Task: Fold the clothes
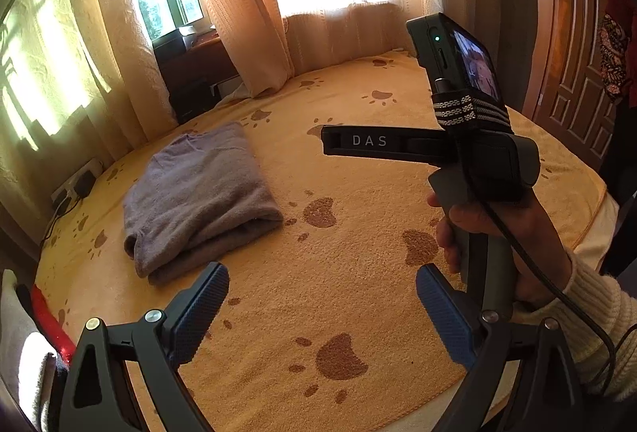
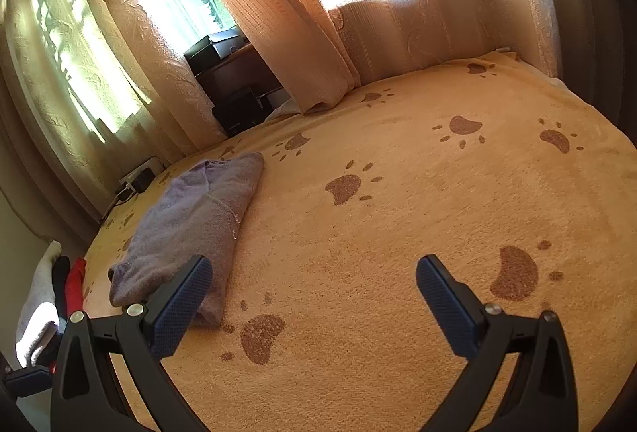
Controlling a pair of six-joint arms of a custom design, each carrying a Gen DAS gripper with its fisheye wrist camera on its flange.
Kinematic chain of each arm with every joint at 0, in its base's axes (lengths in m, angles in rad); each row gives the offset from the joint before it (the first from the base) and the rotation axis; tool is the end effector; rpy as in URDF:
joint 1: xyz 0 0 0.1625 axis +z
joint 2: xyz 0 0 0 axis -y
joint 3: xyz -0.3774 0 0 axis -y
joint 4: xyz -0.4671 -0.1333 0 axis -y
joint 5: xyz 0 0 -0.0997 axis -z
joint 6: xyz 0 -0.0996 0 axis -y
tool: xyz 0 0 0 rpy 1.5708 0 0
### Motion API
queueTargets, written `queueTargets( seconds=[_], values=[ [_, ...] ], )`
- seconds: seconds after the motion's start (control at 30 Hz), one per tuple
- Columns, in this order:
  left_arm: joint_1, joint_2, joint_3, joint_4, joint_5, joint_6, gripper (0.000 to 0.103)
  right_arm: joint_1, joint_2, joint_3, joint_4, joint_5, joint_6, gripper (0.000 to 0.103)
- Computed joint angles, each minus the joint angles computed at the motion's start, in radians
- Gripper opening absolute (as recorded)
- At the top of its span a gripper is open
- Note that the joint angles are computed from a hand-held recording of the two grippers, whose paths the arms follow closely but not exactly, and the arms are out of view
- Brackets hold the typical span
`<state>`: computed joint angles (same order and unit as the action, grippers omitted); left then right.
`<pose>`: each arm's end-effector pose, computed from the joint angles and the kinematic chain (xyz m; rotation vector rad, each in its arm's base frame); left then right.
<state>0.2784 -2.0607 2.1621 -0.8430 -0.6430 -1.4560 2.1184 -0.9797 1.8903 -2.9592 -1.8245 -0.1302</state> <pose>-0.2399 -0.2901 0.3344 0.2809 2.0691 -0.8253 0.4203 -0.4812 0.0671 0.8783 -2.7622 0.7668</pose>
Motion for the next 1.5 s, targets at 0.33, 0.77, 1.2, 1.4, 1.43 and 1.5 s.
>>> queueTargets(
  seconds=[0.33, 0.77, 1.2, 1.4, 1.43, 1.5],
  values=[
    [-0.005, 0.002, -0.004, 0.032, 0.001, -0.032, 0.097, 0.008, 0.005, 0.001, -0.007, -0.016, -0.015, 0.103],
    [-0.001, 0.005, -0.007, 0.057, -0.001, -0.055, 0.097, 0.012, 0.006, 0.003, -0.014, -0.027, -0.026, 0.103],
    [0.014, -0.028, -0.019, 0.146, -0.005, -0.171, 0.097, 0.085, 0.062, -0.006, -0.265, -0.261, -0.200, 0.103],
    [0.018, -0.024, -0.020, 0.148, -0.008, -0.173, 0.097, 0.118, 0.101, -0.013, -0.425, -0.329, -0.344, 0.103],
    [0.017, -0.024, -0.020, 0.146, -0.009, -0.171, 0.097, 0.123, 0.109, -0.015, -0.454, -0.341, -0.369, 0.103],
    [0.016, -0.023, -0.020, 0.144, -0.008, -0.168, 0.097, 0.128, 0.117, -0.018, -0.490, -0.351, -0.400, 0.103]
  ],
)
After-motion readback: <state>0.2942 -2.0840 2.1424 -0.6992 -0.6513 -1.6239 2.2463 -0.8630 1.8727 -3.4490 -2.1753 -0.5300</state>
